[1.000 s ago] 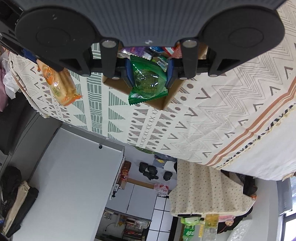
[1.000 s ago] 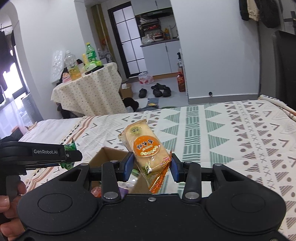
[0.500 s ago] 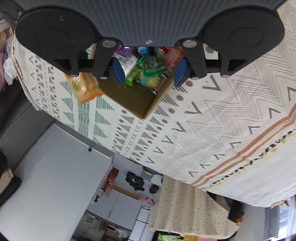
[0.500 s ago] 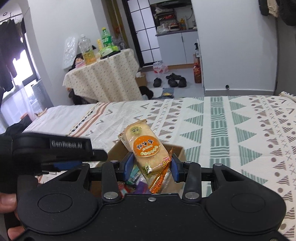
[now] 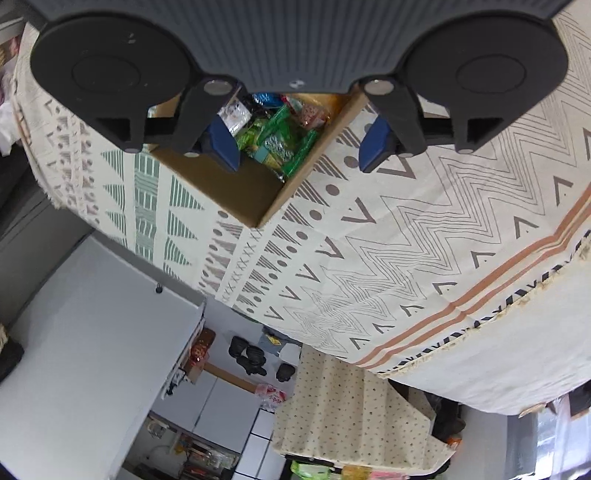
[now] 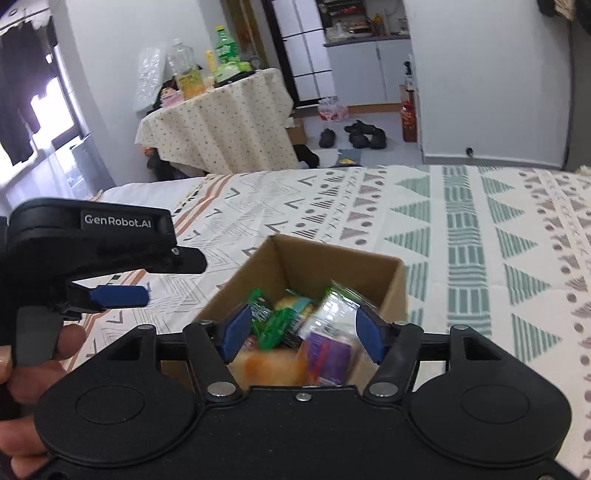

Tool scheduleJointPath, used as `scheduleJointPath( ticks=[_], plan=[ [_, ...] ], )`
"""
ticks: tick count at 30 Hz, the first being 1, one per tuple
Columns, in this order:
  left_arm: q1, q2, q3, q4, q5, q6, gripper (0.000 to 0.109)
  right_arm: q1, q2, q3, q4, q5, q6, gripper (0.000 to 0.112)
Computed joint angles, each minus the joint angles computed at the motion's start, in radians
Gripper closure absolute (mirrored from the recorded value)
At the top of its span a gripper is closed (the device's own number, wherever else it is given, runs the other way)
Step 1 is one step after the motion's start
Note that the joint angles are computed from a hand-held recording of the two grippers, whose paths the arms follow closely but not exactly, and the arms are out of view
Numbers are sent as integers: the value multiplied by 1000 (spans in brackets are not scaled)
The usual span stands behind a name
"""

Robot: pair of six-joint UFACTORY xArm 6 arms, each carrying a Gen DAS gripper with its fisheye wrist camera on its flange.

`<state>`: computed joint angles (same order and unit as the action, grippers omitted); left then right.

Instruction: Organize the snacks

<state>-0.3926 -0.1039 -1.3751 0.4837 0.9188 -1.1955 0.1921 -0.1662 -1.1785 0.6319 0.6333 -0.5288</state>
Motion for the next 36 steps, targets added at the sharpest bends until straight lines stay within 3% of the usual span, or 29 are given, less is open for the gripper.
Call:
scheduleJointPath(
  ticks=[9, 18, 36],
  plan=[
    [-56, -15, -24, -3, 68, 5, 26, -78, -49, 3, -22, 47, 72, 50],
    [-154, -22, -92, 30, 190, -12, 19, -152, -94, -12, 3, 140, 61, 49],
    [-328, -14, -264, 70, 438, 20, 12, -292, -198, -44, 47, 296, 63, 16]
  ],
)
